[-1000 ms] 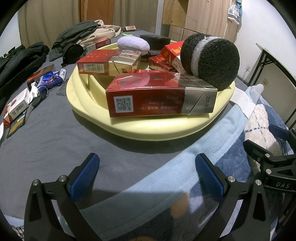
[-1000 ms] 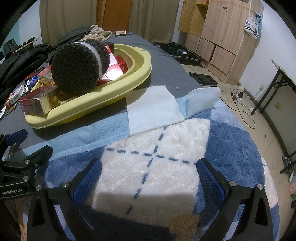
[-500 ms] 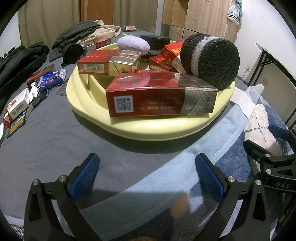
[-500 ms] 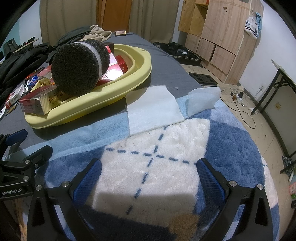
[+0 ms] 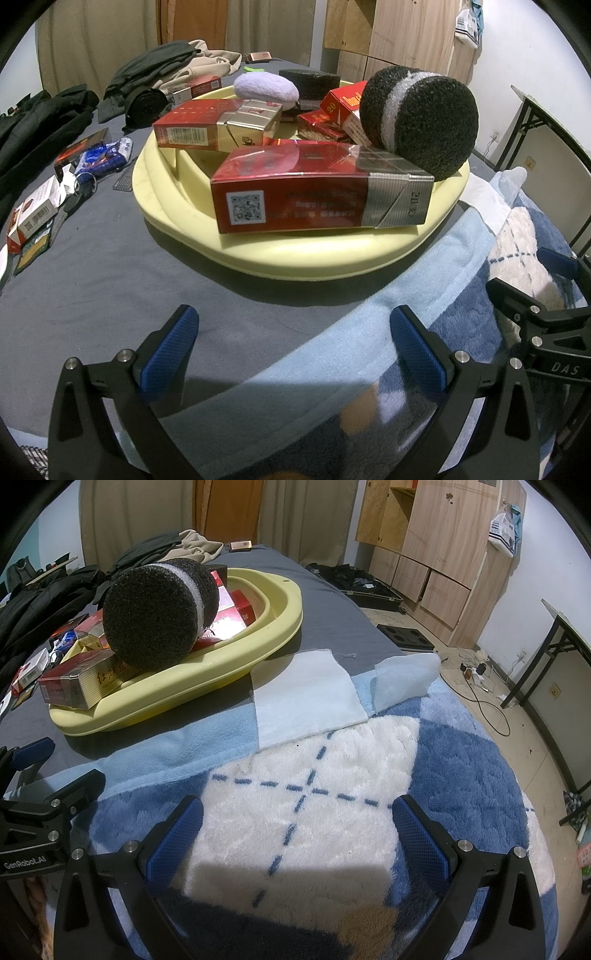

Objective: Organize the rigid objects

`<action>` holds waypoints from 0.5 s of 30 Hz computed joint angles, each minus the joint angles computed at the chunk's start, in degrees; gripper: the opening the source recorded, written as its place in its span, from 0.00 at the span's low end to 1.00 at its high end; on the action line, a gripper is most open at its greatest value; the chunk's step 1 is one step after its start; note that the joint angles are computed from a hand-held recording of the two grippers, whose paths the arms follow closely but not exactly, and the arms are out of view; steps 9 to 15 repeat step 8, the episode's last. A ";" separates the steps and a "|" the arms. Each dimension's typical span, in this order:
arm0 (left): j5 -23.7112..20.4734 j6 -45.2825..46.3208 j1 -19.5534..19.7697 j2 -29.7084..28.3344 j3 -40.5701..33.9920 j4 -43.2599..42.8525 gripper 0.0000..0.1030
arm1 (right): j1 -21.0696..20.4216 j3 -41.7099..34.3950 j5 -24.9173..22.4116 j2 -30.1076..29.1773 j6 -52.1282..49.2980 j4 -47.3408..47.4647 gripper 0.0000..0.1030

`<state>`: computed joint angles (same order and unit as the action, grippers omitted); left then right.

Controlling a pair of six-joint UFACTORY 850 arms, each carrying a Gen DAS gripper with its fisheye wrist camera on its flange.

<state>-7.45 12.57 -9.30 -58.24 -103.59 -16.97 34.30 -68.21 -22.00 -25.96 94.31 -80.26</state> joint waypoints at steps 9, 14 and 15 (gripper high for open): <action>0.02 1.77 -0.01 0.06 0.01 -1.98 1.00 | 0.02 0.00 -0.03 0.01 -0.03 0.03 1.00; 0.02 1.77 -0.01 0.06 0.01 -1.98 1.00 | 0.02 0.00 -0.03 0.01 -0.03 0.03 1.00; 0.02 1.77 -0.01 0.06 0.01 -1.98 1.00 | 0.02 0.00 -0.03 0.01 -0.03 0.03 1.00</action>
